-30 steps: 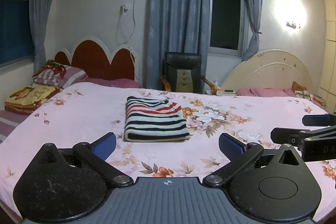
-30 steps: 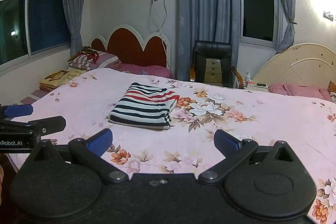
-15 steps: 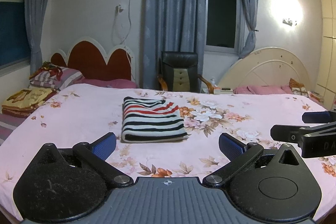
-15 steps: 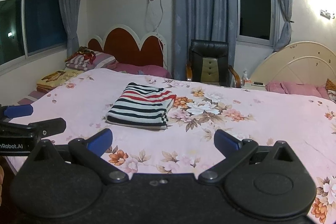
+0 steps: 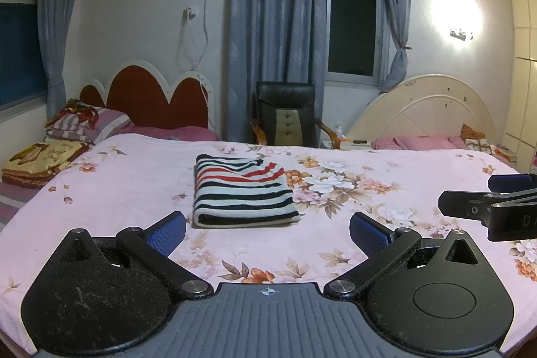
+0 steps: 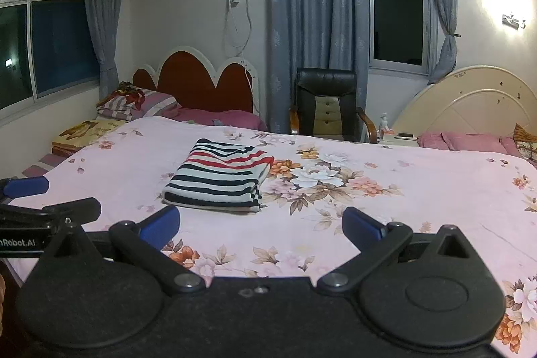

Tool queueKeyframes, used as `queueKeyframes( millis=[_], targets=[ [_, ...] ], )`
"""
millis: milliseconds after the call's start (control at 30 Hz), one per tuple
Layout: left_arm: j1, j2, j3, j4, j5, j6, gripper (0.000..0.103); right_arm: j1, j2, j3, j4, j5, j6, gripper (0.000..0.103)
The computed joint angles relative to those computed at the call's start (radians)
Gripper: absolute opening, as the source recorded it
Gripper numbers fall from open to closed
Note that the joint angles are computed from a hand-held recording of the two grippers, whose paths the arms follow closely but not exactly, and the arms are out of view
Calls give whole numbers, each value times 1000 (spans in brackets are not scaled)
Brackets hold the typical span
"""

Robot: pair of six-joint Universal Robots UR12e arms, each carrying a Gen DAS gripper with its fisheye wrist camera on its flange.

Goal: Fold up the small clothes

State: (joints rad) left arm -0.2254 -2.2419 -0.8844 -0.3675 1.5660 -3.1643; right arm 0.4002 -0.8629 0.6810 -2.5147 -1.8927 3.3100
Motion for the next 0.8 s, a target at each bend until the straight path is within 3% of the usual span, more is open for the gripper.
queueKeyframes(
  millis=[800],
  targets=[
    [6,-2,-4,-4,5,-1,103,-1,-1,9,-3,8,4,102]
  ],
)
